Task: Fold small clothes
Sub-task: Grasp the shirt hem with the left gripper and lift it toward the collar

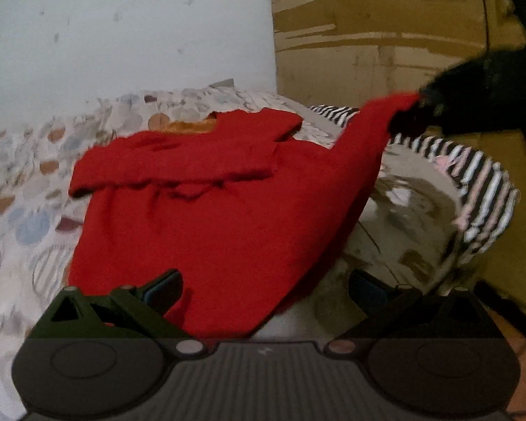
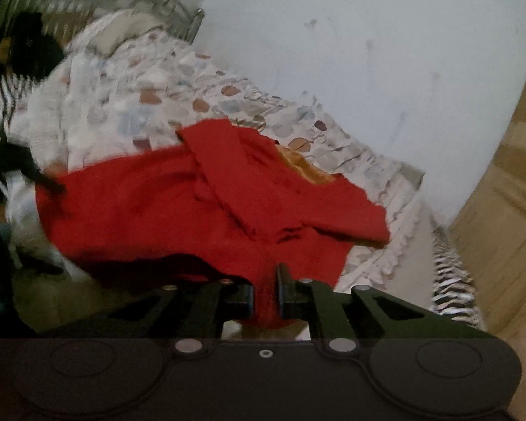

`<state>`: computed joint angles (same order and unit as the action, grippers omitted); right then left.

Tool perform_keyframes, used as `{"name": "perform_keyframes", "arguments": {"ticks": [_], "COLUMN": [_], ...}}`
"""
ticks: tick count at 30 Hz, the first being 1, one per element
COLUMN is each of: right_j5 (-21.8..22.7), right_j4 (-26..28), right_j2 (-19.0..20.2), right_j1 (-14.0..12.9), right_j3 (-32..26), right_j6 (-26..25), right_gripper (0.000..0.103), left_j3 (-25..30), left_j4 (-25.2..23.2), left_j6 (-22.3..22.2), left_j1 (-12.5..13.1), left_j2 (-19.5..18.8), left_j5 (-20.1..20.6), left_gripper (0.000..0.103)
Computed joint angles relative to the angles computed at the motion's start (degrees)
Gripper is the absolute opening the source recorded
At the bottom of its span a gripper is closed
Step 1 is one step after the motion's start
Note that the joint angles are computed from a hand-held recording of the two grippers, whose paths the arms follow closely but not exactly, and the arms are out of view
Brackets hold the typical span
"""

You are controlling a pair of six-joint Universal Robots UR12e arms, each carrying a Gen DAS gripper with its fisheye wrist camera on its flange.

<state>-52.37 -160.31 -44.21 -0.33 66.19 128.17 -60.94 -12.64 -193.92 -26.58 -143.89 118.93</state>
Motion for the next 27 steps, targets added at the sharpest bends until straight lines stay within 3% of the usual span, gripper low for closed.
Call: {"name": "perform_keyframes", "arguments": {"ticks": [4,6,8,12,14,18,21,24,27], "right_j5": [2.3,2.8,3.0,5.2,5.3,6.6,6.8,6.7,6.2], "right_j4": [2.1,0.9,-0.9,-4.3,-6.2,-8.0,-8.9,-9.4,-10.3], "right_j2": [0.0,-0.1,0.0,0.3,0.6,1.4,1.7,2.0,2.0], "right_j1": [-0.3,-0.4,-0.5,-1.2,-1.3,-1.3,-1.0,-0.7,-0.6], "right_j3": [-1.6,-1.5,-1.4,-1.1,-1.1,-2.1,-2.8,-3.5,-3.6], "right_j6": [4.1,5.7,6.9,11.3,13.7,18.2,19.1,19.4,20.4], "right_gripper": [0.011,0.011,0.011,0.011,0.011,0.01,0.01,0.011,0.01], "left_j3": [6.5,9.1,9.0,4.5,1.9,-3.1,-4.9,-4.9,-4.1], "left_j4": [-4.2,-7.4,-7.7,-3.3,-4.1,-5.7,-4.2,-2.1,-0.1], "left_j6": [-1.0,-1.1,-0.7,3.7,5.3,4.3,4.9,9.1,16.5], "left_j1": [-0.1,-0.4,-0.5,-0.3,-0.2,0.1,0.0,-0.2,-0.8], "left_j2": [-3.6,-4.9,-4.9,-3.5,-2.4,0.4,1.0,0.5,-0.6], "left_j5": [3.6,8.7,13.0,19.8,22.8,22.0,21.8,22.8,25.4], "left_gripper": [0.102,0.093,0.088,0.079,0.079,0.079,0.078,0.078,0.072]}}
